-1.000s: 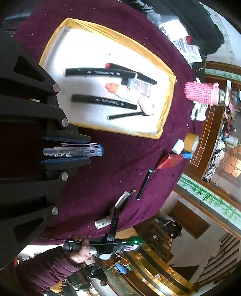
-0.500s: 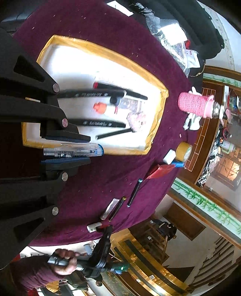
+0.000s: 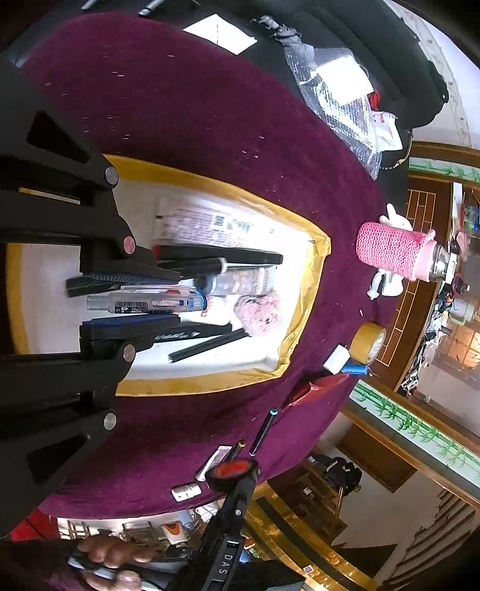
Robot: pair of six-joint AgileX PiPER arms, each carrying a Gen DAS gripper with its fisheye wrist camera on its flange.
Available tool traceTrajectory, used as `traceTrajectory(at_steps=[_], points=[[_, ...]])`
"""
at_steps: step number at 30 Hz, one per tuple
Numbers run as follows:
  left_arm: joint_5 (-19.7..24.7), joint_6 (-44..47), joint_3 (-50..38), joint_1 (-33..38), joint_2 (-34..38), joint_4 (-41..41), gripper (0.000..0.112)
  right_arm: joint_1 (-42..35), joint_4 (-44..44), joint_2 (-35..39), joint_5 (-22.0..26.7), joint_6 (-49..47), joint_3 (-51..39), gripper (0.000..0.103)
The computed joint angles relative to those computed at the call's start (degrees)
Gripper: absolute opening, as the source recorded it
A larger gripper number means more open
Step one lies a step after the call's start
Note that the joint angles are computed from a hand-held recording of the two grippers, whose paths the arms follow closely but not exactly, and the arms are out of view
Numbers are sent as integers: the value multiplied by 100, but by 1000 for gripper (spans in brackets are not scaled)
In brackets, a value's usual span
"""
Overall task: Organize objects
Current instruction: 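Carry lighter and tape roll into the tray and open both tools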
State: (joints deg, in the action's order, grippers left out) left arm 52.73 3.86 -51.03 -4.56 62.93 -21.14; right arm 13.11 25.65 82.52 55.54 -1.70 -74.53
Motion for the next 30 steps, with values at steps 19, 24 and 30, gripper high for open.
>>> traceTrajectory(at_steps=[19, 24, 30], points=[[-309, 1106, -1919, 345, 2996, -496, 12, 2120, -791, 1041, -286, 1304, -504, 14], [-237, 931, -2243, 216, 3422, -261, 12, 2541, -515, 1045, -267, 1106, -381, 14], [-39, 1336, -2407, 192, 3471, -420, 36, 2817, 65, 1309, -363, 648, -389, 14]])
